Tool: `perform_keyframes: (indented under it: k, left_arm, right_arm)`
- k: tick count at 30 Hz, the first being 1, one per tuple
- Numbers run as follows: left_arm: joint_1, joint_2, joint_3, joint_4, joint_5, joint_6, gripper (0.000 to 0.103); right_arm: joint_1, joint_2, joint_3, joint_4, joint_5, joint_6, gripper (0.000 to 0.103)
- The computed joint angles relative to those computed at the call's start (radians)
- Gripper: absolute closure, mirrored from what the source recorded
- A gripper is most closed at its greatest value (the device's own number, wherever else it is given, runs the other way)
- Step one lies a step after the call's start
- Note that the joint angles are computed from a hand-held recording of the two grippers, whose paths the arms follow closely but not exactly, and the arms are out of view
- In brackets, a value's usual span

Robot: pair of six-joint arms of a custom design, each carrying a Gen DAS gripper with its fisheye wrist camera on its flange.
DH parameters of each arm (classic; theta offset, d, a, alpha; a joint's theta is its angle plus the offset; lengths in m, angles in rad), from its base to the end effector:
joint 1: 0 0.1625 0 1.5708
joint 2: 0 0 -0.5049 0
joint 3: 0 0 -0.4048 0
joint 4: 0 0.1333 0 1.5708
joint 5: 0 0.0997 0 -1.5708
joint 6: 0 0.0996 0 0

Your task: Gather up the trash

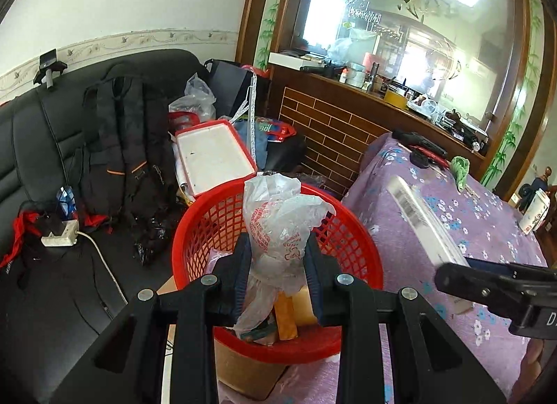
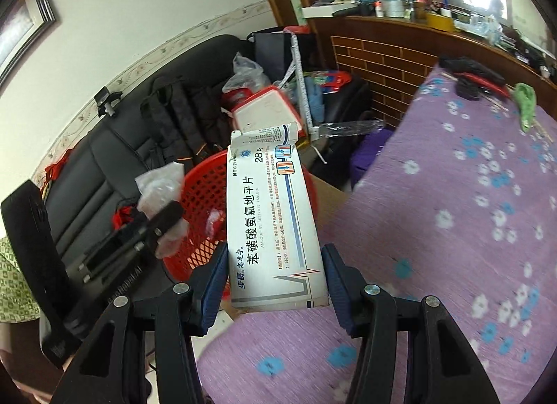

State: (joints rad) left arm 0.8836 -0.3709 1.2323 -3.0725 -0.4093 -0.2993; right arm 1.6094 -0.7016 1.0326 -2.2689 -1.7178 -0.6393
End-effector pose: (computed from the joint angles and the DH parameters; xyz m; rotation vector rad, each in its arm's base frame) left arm -0.3578 -0.7902 0.0661 -0.0430 2.1195 -1.2486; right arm 0.1532 -0.8916 0.3006 0.9143 -2.7109 0.4450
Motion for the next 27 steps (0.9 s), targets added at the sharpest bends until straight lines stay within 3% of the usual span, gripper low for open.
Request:
perform_keyframes:
  k: [6,8,9,10,13,16,17,19,21,23,27]
  left_arm:
    - [0.01,0.005,-0.016,-0.011,-0.006,0.017,0.074]
    - [0.012,0.012,-0.03,-0.013,-0.005,0.023,0.064]
    - [0.013,0.014,-0.035,-0.006,-0.001,0.013,0.045]
    - [0.012,0.017,-0.038,-0.018,0.006,0.015,0.034]
    - [0.008,0.026,-0.037,-0.069,0.018,0.06,0.033]
    - [-0.001,0.027,-0.02,-0.077,0.039,0.037,0.031]
    - [-0.005,0.03,-0.018,-0.083,0.049,0.037,0.031]
    - [-0.018,0.041,-0.014,-0.103,0.09,0.041,0.016]
    - [-0.036,0.061,-0.016,-0.134,0.146,0.059,0.008]
    - [-0.055,0.082,-0.023,-0.161,0.193,0.095,0.008]
    - [-0.083,0.087,-0.002,-0.054,0.229,0.008,0.006]
  right_arm:
    - [0.019,0.075,-0.095,0.042,0.008,0.035,0.044]
    - [0.019,0.099,-0.134,0.067,0.02,0.048,0.041]
    - [0.017,0.109,-0.156,0.086,0.03,0.059,0.038]
    - [0.015,0.11,-0.16,0.088,0.033,0.066,0.038]
    - [0.002,0.09,-0.148,0.087,0.058,0.075,0.037]
    - [-0.006,0.039,-0.07,0.003,0.039,0.054,0.035]
    - [-0.011,0.014,-0.028,-0.042,0.032,0.034,0.028]
    - [-0.016,-0.022,0.032,-0.11,0.009,0.007,0.024]
    - [-0.026,-0.061,0.098,-0.186,-0.003,-0.025,0.021]
    - [-0.036,-0.098,0.162,-0.262,-0.03,-0.064,0.018]
    - [-0.061,-0.159,0.252,-0.357,-0.056,-0.115,0.014]
